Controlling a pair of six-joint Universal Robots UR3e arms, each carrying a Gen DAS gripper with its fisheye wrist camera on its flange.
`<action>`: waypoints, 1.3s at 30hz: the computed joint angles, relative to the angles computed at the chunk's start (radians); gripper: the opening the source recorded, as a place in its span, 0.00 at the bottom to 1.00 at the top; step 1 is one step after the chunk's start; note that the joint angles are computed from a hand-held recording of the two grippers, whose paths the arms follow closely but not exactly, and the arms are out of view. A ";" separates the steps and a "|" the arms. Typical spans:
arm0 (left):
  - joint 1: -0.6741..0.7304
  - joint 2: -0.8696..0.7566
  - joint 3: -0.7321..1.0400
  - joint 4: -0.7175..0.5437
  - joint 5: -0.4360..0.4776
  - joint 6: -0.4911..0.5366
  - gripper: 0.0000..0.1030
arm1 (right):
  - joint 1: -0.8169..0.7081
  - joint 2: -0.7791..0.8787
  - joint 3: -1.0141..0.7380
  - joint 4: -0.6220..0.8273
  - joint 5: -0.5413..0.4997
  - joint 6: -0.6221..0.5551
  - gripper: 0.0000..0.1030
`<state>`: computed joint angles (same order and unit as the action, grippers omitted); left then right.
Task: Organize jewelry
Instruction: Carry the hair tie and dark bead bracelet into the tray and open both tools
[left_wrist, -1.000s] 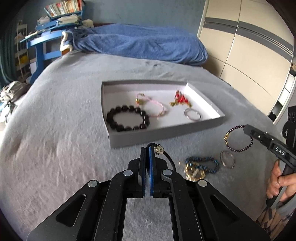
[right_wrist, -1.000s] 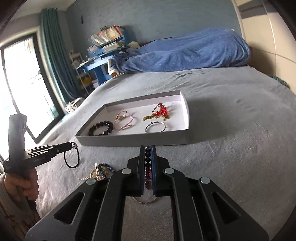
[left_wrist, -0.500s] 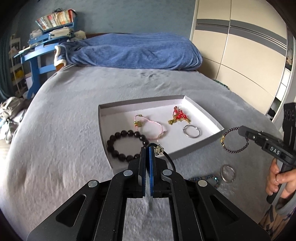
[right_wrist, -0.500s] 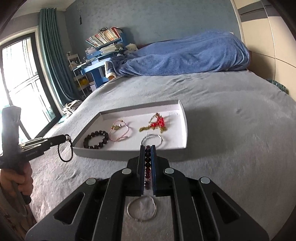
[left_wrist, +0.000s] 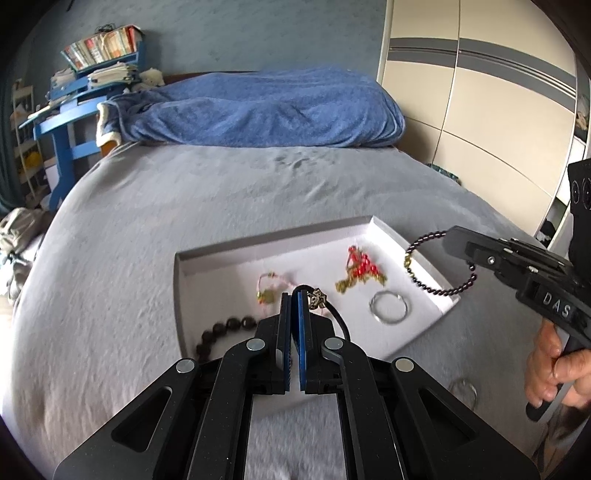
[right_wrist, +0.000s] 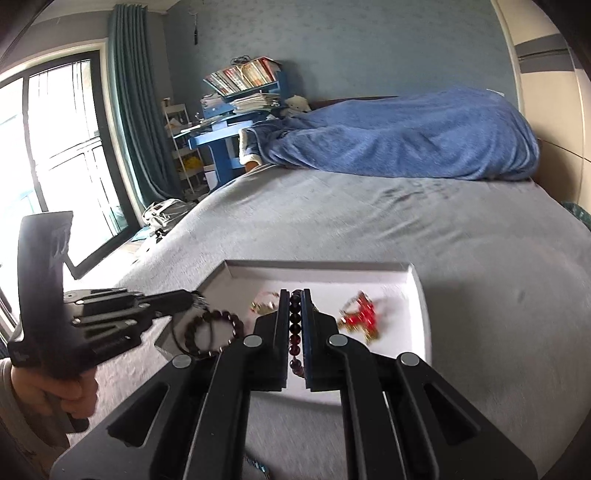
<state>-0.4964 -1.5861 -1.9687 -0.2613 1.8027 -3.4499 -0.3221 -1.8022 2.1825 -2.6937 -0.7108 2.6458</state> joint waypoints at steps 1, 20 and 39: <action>0.008 -0.017 0.019 0.002 -0.006 0.003 0.04 | 0.018 0.021 -0.014 -0.020 -0.011 0.018 0.05; 0.072 -0.245 0.170 -0.065 -0.037 0.012 0.04 | 0.200 0.418 -0.230 -0.128 -0.285 0.130 0.05; 0.021 -0.157 0.050 0.020 0.101 -0.023 0.84 | 0.109 0.337 -0.102 -0.223 -0.270 0.111 0.56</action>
